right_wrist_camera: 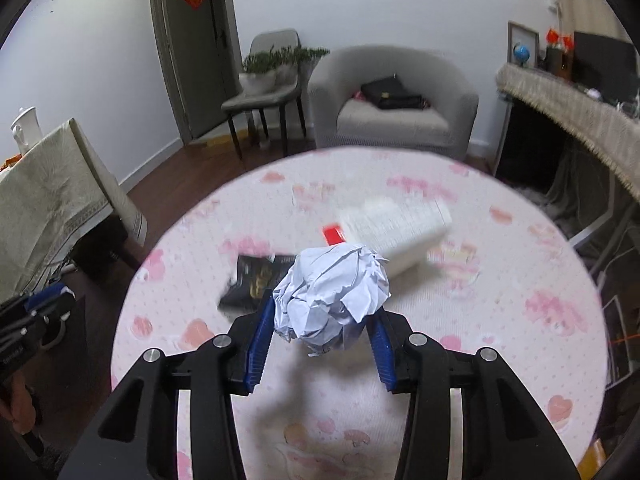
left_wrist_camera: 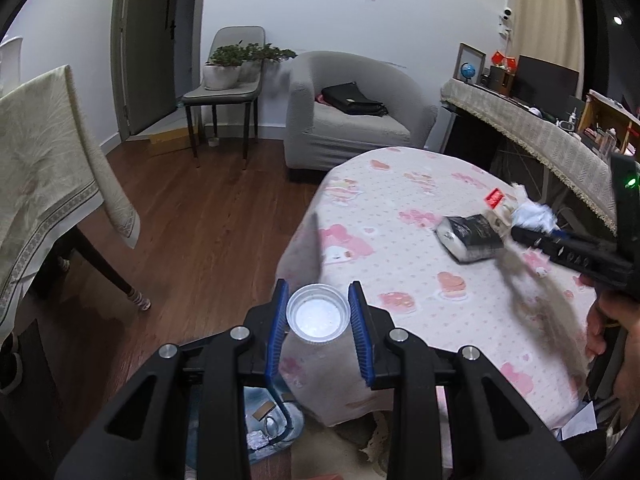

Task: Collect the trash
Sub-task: 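Carry the clear lid and crumpled paper in both tools over the teal bin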

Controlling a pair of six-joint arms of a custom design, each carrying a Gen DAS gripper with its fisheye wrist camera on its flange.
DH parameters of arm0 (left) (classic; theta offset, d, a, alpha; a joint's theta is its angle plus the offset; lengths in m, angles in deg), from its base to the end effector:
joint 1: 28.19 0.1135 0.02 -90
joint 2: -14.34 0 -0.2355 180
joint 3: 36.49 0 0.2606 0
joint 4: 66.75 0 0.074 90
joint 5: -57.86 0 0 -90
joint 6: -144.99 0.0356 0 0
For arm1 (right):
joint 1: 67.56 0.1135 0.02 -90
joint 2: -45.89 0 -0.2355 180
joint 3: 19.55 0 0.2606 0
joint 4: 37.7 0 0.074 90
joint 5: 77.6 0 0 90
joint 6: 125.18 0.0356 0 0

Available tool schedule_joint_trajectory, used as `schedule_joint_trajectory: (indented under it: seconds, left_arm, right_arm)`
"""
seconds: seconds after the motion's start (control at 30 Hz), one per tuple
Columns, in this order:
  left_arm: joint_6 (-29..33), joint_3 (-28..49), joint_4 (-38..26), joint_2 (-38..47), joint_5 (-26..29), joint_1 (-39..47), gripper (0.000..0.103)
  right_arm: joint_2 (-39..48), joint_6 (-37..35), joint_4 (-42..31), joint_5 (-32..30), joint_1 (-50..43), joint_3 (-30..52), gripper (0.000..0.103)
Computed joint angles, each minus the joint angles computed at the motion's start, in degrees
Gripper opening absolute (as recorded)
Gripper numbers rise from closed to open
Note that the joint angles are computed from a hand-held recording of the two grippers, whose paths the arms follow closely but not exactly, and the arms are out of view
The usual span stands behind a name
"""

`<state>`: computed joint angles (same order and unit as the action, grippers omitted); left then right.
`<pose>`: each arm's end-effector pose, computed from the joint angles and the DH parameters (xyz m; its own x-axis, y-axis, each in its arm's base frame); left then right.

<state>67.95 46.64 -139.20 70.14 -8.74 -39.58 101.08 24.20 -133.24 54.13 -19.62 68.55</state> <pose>0.1878 -0.0523 0.3523 -0.5747 0.3257 -0.7508 0.6001 0.7914 -0.1160 0.1185 0.0959 0.3591 -0.6034 0.2899 -0.7428 0.3342 0.9378 0.0946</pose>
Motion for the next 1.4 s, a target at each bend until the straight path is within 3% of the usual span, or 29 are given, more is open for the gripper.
schedule_joint_trajectory:
  seconds: [0.63, 0.97, 1.4]
  left_arm:
    - [14.78, 0.14, -5.15, 5.19, 8.25, 20.59, 0.033]
    - [19.56, -2.58, -4.02, 9.93, 6.23, 27.92, 0.033]
    - [22.01, -10.9, 2.35, 17.14, 0.48, 31.34, 0.033]
  right_arm:
    - [16.61, -7.7, 15.01, -3.41, 3.85, 8.36, 0.045]
    - [28.98, -13.08, 22.87, -6.65, 6.44, 16.59, 0.045]
    - [42.64, -15.83, 27.97, -13.08, 7.53, 25.05, 0.045]
